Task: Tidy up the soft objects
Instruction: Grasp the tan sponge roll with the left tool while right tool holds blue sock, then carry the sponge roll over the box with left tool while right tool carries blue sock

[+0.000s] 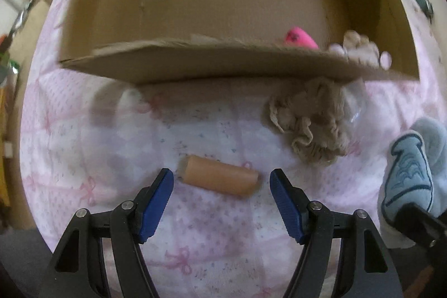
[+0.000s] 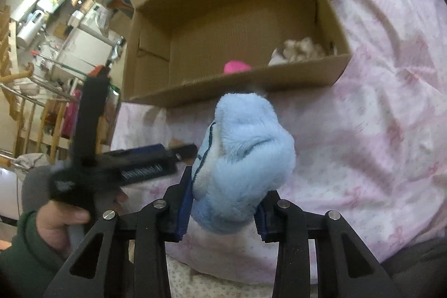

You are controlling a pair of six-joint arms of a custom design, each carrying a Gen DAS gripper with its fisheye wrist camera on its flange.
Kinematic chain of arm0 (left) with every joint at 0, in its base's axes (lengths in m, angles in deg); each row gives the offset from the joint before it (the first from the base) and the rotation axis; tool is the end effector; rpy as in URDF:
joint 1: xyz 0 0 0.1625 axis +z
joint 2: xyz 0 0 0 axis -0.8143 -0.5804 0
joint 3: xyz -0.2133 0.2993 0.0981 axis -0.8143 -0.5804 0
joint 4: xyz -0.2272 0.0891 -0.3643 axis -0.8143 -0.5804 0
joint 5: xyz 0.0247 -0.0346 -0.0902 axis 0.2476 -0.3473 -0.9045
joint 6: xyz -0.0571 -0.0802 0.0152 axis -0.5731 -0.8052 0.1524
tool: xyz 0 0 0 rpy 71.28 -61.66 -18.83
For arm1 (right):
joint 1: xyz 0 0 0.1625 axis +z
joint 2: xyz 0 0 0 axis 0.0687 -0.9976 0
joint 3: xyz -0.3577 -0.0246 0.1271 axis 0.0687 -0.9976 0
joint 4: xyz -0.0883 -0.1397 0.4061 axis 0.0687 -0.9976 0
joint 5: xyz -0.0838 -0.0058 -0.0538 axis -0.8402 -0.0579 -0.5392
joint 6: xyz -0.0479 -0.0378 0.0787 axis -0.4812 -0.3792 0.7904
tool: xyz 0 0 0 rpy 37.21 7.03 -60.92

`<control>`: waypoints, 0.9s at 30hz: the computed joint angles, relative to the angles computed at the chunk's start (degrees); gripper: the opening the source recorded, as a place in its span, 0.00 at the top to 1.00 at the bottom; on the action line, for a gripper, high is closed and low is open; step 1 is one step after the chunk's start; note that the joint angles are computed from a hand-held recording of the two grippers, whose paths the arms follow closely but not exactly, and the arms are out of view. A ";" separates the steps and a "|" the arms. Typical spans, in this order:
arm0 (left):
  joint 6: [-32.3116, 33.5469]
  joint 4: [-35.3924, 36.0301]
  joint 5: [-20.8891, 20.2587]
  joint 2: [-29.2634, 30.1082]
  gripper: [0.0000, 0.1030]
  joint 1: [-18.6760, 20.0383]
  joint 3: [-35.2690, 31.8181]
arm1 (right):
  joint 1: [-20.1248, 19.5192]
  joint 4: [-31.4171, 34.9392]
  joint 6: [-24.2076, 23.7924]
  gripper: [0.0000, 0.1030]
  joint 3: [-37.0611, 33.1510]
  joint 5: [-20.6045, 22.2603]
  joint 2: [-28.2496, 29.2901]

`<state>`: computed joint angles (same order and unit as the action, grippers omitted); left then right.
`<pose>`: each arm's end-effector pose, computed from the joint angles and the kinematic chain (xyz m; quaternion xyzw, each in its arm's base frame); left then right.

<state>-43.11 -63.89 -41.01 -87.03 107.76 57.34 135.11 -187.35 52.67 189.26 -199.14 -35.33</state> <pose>-0.0588 -0.3796 0.2009 0.3129 0.9012 0.0882 0.2867 0.3560 -0.2161 -0.0098 -0.1692 -0.9263 0.2926 0.1664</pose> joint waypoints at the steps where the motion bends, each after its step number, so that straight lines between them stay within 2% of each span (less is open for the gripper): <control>1: 0.18 0.00 0.46 -0.09 0.40 -0.44 0.60 | -0.42 -2.84 0.17 0.62 1.01 0.69 0.30; 2: 0.35 -0.16 1.16 -0.22 0.48 -0.88 1.21 | -0.82 -5.15 1.04 0.62 2.08 1.34 0.69; 5: 0.93 -1.70 3.13 -1.12 0.57 -2.04 2.99 | -1.62 -6.06 1.82 0.62 2.64 1.95 1.01; 9: 1.40 -2.62 3.57 -2.56 0.66 -2.88 4.06 | -1.50 -6.20 0.33 0.62 1.93 0.81 1.04; 10: 1.62 -2.44 3.81 -2.94 0.76 -2.75 3.93 | -1.63 -6.26 0.22 0.62 1.73 0.76 1.29; 13: 1.06 -2.22 3.20 -3.49 0.90 -1.59 2.82 | -1.81 -6.50 0.66 0.62 1.95 0.81 1.45; 16: 1.19 -2.40 1.72 -4.08 0.91 -0.20 1.83 | -1.58 -6.82 1.08 0.62 2.14 0.30 1.34; 19: 2.61 -2.53 2.82 -5.65 0.91 -0.26 1.66 | -1.46 -7.57 1.07 0.62 2.27 0.00 1.32; 23: 2.48 -1.43 1.48 -8.50 0.91 -0.24 0.42 | -0.84 -7.66 1.59 0.62 3.07 -0.39 0.58; 27: 2.79 -0.65 3.82 -9.98 0.91 -0.27 -0.54 | -0.46 -6.83 2.50 0.62 3.33 -1.09 0.00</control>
<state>-40.31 -64.54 -37.19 -97.02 107.49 56.80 134.65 -194.18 55.17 192.59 -200.23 -35.32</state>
